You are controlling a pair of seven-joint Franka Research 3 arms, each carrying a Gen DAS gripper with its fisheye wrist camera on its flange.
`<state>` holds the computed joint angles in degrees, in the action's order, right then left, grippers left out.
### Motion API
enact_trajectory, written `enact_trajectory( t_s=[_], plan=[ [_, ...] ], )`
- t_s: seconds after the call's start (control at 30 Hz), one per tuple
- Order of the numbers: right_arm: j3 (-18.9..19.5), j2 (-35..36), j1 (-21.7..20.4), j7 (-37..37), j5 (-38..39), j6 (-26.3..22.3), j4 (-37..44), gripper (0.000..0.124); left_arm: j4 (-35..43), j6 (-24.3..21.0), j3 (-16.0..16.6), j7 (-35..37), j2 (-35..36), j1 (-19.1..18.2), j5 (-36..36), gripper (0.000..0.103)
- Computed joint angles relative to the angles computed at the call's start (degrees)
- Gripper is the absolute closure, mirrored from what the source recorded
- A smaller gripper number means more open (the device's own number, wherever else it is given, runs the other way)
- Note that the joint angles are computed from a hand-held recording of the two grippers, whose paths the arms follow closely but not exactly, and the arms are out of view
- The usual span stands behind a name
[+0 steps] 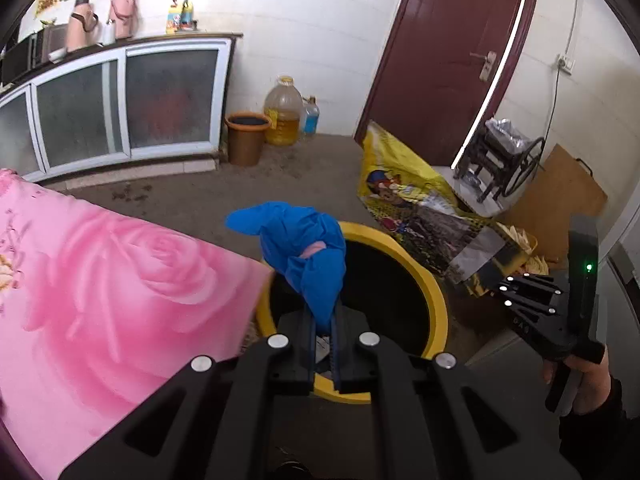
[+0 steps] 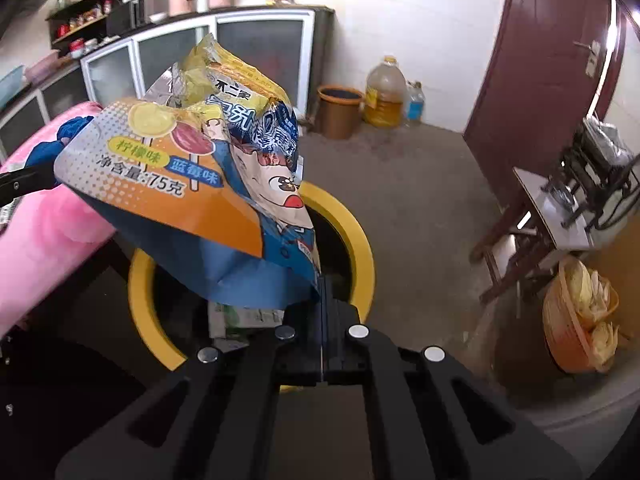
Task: Collect trash
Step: 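Carry the cloth and candy bag over the yellow bin and open both tools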
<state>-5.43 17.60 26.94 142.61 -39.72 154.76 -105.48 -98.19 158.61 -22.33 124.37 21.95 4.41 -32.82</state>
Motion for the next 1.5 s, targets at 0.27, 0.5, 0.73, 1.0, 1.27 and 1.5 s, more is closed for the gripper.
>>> enact_trajectory(
  t_s=[0.27, 0.5, 0.73, 1.0, 1.27, 1.5],
  plan=[
    [0.74, 5.22, -1.00, -5.46, 8.49, -2.90, 4.43, 0.124, 8.59, -4.27, 1.39, -7.55, 8.08, -4.36, 8.67, 0.098],
    [-0.34, 7.54, -0.51, -8.83, 12.83, -3.81, 6.94, 0.124, 15.11, -7.23, 1.36, -12.74, 13.25, -6.06, 14.32, 0.097],
    [-1.93, 6.70, 0.47, -9.21, 12.73, -3.02, 6.38, 0.119, 12.74, -3.86, -1.16, -12.39, 12.25, -3.79, 13.26, 0.055],
    [-3.82, 3.05, 1.44, -2.56, 6.85, -0.46, 2.64, 0.056, 10.87, -1.28, -3.06, -12.48, 10.50, -1.75, 11.01, 0.030],
    [-3.37, -2.16, 1.84, 7.45, -5.74, -0.51, -1.40, 0.047, 3.45, 7.12, -1.87, -13.97, 4.73, -1.38, 11.41, 0.008],
    [-0.45, -2.61, -0.60, 12.42, -13.57, 9.37, -1.82, 0.047, -7.79, 13.48, -1.42, -15.69, -4.59, 4.13, 9.48, 0.008]
  ],
)
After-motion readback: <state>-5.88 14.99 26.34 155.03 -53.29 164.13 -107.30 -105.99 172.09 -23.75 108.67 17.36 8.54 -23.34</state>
